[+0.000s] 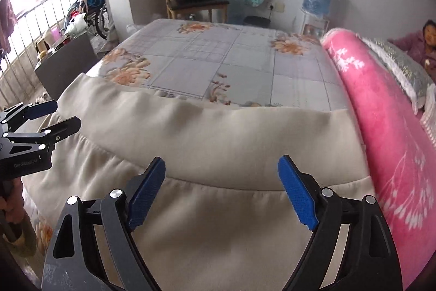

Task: Fold large clothes
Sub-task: 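Press and smooth the folded jacket flat with both tools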

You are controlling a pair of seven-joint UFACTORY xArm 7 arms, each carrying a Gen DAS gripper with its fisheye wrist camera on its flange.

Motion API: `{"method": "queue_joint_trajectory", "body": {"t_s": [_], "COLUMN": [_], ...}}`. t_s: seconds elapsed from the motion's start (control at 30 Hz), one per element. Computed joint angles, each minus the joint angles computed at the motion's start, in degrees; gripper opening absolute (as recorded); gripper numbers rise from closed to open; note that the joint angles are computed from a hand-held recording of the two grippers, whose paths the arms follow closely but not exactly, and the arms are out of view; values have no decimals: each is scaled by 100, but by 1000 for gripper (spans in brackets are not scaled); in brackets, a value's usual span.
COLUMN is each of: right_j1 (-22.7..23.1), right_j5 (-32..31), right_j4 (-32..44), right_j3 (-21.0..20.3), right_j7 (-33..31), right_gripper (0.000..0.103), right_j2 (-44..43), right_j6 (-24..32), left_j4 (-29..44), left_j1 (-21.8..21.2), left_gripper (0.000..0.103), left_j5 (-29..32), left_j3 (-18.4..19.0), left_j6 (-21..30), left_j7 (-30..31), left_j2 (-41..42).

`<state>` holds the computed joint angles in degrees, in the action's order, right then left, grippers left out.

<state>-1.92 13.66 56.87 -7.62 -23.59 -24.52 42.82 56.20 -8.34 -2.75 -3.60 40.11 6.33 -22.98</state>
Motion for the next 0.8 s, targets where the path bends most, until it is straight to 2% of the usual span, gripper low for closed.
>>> {"method": "queue_joint_trajectory", "body": {"t_s": [0.07,0.1,0.13,0.2,0.23,0.3,0.37,0.4,0.43,0.47,0.5,0.53,0.57,0.63,0.8], "right_j1": [65,0,61,8,-34,-141,-286,-368,-352,-573,-555,-481,-600,-683,-772], "right_j5": [164,309,213,152,159,154,109,79,-62,-45,212,522,592,369,399], "right_j4": [17,-146,-158,5,94,194,408,536,633,760,851,819,809,752,683], "right_j3": [-123,-63,-102,-107,-119,-119,-134,-146,-241,-139,-276,-425,-334,-211,-225], "right_j7": [-174,-356,-367,-399,-366,-273,-34,121,283,320,292,137,34,106,256], "right_gripper": [84,85,85,85,85,85,85,86,86,86,87,87,87,87,86], "right_j2": [285,192,144,168,183,223,438,614,818,1067,1233,1232,1197,1097,823], "right_j6": [174,-23,20,275,326,70,-98,-118,-146,-17,186,149,183,163,316], "left_j4": [58,-85,-167,2,115,269,468,637,823,918,859,821,828,770,620], "left_j1": [19,-5,-31,-56,-56,2,167,215,215,209,205,211,228,257,320], "left_gripper": [85,86,86,86,86,86,86,86,90,96,97,97,97,97,97], "left_j5": [95,29,-59,-141,-212,-266,-19,11,-124,-392,-764,-924,-925,-936,-1048], "left_j3": [-68,-30,23,93,125,146,55,65,142,248,353,381,363,339,390], "left_j6": [93,-113,-200,61,151,21,-108,12,231,366,262,202,246,224,359], "left_j7": [-58,-24,23,144,166,124,-112,-204,-189,-119,14,119,156,186,141], "left_j2": [314,283,223,268,308,381,585,778,1009,1193,1226,1194,1177,1107,689]}}
